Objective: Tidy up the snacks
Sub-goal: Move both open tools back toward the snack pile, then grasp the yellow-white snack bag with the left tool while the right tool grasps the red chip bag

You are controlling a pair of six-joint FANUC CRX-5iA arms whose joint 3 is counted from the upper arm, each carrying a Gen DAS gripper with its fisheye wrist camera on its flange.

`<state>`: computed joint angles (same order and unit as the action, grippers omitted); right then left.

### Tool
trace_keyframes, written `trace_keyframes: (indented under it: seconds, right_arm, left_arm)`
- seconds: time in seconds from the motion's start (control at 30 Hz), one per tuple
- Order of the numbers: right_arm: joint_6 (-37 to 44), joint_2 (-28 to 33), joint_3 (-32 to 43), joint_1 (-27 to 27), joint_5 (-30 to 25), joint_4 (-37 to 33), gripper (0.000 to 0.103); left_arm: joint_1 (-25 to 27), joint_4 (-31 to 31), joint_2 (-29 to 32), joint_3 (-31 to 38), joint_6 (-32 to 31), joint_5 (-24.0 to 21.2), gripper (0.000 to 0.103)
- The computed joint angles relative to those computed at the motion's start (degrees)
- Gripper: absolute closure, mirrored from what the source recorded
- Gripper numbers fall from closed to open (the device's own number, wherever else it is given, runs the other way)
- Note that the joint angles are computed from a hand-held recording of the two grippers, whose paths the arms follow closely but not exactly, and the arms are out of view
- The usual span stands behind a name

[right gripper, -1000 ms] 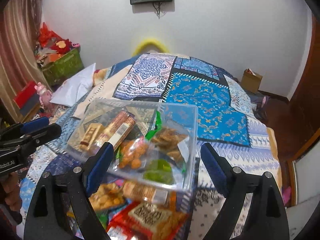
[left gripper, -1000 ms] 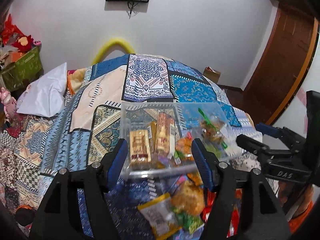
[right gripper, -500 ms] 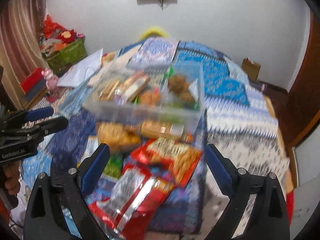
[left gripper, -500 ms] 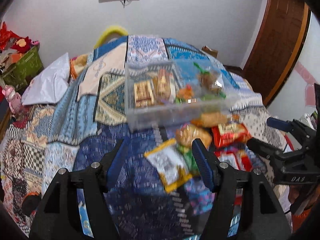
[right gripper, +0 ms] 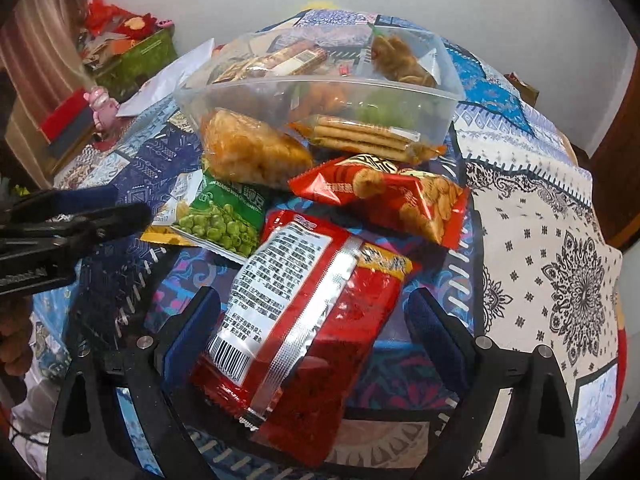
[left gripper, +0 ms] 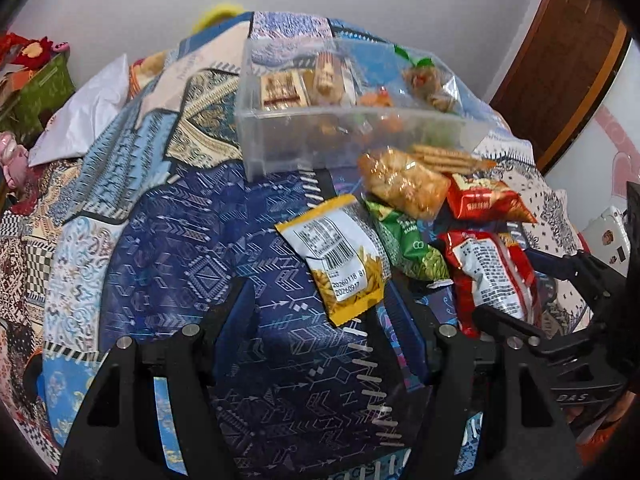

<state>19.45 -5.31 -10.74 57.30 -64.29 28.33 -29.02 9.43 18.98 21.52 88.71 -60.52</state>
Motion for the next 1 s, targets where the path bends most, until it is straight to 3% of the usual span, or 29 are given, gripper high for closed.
trace_keyframes:
  seconds: [0.07,0.13,0.2,0.5,0.77,0.87,1.0]
  right_arm:
    - [-0.92,-1.78,-1.86,-0.36,1.67,-0.24,0.015]
    - [-0.73,-3.26,-3.09,-0.83,3.51,-1.66,0.031]
    - [-1.73,-3.95,-3.99,-0.74,3.77,-0.95,0.038]
    - [-5.16,-6.00,-6.93,-0.12,4.40,1.94,0.040]
    - [-6.67,-7.01,-7.64,0.20,4.84,2.94,0.040]
    - [-7.26,-7.42,-7.81,0.50,5.04,3.53,0.040]
    - [-7.94,-7.96,-7.89,0.91,5.29,4.50,0.040]
  left_arm:
    - [-0.21,0.63,0.89,0.47,-0.36,-0.34,0.036]
    - [-0.32,1.06,1.65,0.88,-0.81,-0.57,0.036]
    - [-0.65,0.72,3.05,2.31,-0.47,-1.49,0.036]
    - [-1.81,-0.09,7.30,7.49,1.04,-2.95,0.032]
    - [-3.13,-4.68,9.66,10.99,5.36,-2.53,0.030]
    - [-3.42,-6.27,9.10,10.29,6.38,-1.35,0.038]
    - [-2.13,-3.00,7.08,6.65,4.04,0.59,0.050]
